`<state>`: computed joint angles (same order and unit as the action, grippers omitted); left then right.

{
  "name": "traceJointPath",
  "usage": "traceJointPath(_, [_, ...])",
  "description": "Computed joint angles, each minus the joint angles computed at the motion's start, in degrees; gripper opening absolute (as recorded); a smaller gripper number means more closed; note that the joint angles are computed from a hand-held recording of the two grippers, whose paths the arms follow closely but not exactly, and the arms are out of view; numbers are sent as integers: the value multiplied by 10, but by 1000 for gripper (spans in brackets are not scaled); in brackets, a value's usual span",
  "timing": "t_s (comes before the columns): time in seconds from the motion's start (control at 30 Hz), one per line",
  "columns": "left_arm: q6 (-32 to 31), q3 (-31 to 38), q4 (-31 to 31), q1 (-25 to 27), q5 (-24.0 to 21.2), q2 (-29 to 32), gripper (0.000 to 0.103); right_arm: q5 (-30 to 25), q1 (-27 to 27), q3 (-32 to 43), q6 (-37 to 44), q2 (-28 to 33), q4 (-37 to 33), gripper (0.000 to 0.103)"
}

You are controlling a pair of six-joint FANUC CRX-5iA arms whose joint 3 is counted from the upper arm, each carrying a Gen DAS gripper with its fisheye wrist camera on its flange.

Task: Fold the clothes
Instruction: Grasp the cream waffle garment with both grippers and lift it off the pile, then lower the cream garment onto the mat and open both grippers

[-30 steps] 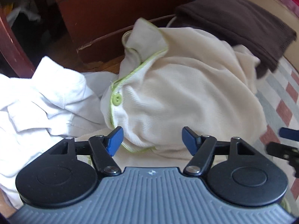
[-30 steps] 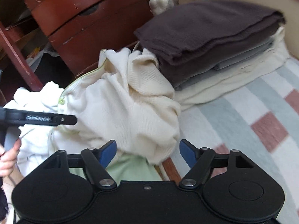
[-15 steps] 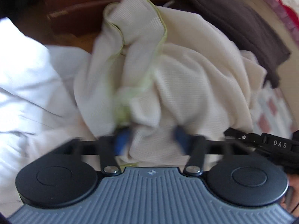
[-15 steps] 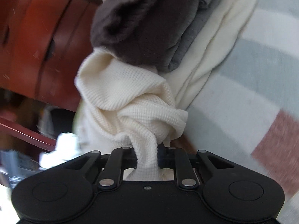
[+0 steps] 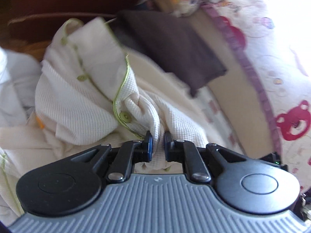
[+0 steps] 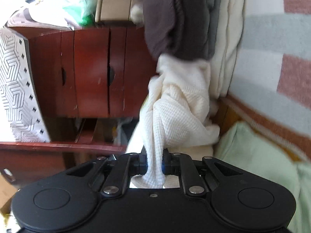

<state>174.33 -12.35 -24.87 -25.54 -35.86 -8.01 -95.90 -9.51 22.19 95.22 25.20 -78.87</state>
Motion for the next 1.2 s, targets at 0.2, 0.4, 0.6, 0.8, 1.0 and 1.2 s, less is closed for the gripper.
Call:
traceJointPath(0.2, [19, 67, -62, -56, -31, 10, 10, -48, -25, 36, 22, -4, -25, 15])
traceJointPath(0.4, [-14, 141, -76, -69, -33, 36, 10, -60, -69, 69, 24, -15, -85, 15])
traceJointPath(0.6, [-173, 294, -42, -55, -72, 114, 10, -66, -85, 231, 11, 18, -85, 15])
traceJointPath(0.8, [-285, 399, -5, -57, 6, 186, 10, -65, -158, 322, 16, 33, -158, 15])
traceJointPath(1.0, [-441, 522, 144, -40, 57, 301, 10, -39, -226, 423, 8, 61, -125, 15])
traceJointPath(1.2, [-548, 797, 234, -54, -129, 509, 14, 48, -206, 352, 71, 9, 185, 14])
